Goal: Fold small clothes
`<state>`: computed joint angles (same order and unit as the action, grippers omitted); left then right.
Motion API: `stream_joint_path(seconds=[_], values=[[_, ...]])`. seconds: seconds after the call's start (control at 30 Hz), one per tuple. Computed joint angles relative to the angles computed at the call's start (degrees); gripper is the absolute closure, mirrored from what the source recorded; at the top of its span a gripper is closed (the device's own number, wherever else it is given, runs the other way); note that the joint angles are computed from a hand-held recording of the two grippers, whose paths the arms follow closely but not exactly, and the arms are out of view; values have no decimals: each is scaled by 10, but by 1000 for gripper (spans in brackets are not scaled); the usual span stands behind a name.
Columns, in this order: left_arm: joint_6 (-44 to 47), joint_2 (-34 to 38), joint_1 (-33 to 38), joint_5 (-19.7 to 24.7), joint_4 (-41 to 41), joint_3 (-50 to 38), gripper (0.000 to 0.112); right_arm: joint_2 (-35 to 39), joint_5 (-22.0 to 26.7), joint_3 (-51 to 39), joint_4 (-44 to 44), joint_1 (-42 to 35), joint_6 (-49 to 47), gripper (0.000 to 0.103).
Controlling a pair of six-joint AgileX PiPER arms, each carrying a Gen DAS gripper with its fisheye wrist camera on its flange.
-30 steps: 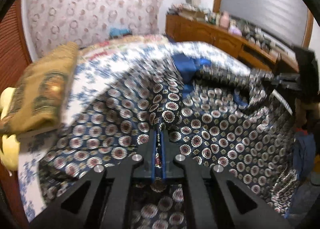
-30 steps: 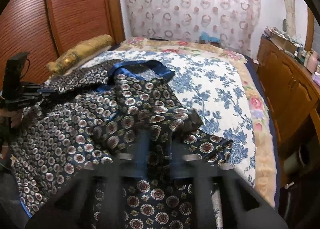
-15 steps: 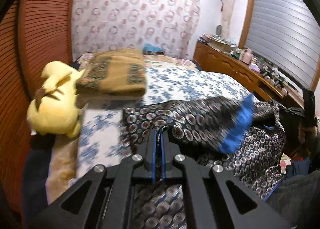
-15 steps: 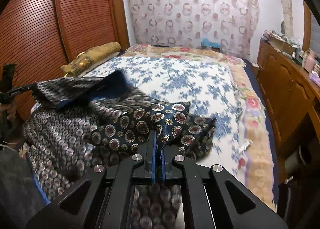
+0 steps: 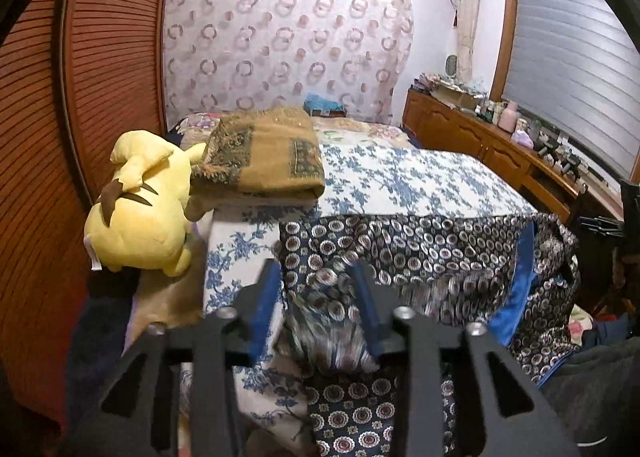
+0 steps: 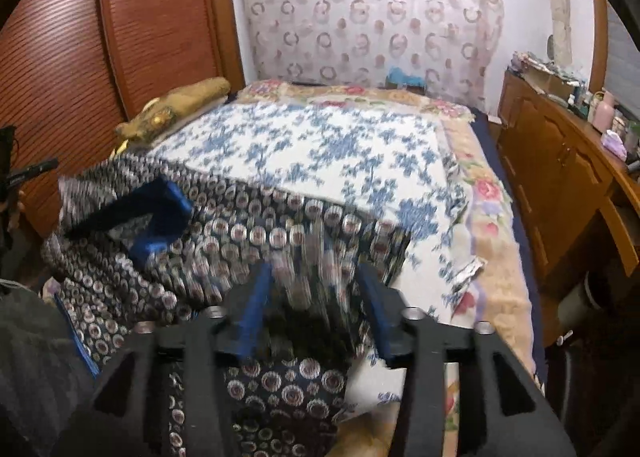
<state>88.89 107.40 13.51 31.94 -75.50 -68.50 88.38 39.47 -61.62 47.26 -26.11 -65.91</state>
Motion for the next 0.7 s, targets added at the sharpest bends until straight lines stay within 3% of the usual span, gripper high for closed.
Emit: stream_joint_path(seconds=[0.1, 0.37, 0.53, 0.7], values=[[-31, 15, -11, -20, 29, -24, 72, 5, -22, -14, -14, 9, 15, 43], [-217, 135, -52, -17, 190, -185, 68, 87, -70, -79, -63, 40, 90, 41], [-375, 219, -75, 10, 321, -315, 68, 143, -86, -121, -119, 56, 155, 41], [-466, 272, -96, 34, 415, -403, 68, 178, -90, -146, -170, 58, 209, 41]])
